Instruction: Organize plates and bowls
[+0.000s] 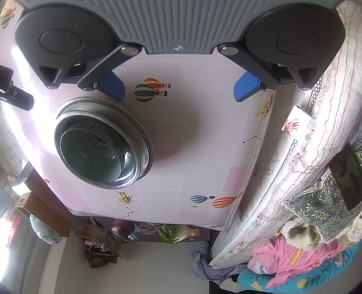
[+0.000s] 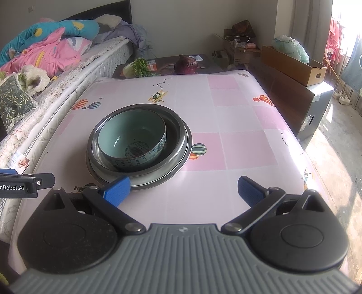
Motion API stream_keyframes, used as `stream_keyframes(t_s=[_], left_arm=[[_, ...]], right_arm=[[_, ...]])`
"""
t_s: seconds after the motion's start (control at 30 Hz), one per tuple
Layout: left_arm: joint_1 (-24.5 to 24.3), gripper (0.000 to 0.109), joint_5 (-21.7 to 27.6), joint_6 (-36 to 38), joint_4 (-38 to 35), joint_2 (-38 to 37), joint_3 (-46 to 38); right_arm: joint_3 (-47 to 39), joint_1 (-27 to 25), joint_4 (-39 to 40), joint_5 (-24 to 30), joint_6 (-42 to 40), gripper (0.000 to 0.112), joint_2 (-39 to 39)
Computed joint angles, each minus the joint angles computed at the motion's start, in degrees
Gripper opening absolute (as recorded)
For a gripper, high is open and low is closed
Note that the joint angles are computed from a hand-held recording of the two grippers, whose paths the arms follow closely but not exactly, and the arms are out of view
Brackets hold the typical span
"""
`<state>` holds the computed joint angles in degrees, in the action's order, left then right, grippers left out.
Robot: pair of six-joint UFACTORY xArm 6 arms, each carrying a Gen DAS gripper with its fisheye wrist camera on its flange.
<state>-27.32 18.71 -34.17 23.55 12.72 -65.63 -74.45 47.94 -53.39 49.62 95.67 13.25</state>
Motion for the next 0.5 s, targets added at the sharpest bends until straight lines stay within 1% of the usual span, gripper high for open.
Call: stream_keyframes(t_s=[0.17,0.5], left_arm=[[-0.2,0.103,0.1,2.5,-2.3,0.1,0.0],[-0.4,0.103,0.1,4.3,-3.4,0.1,-0.1]], right_arm=[[-0.1,0.0,0.3,0.3,-0.3,0.102,0.1],[-0.1,0.0,0.3,0.4,-0.3,0.102,0.1]])
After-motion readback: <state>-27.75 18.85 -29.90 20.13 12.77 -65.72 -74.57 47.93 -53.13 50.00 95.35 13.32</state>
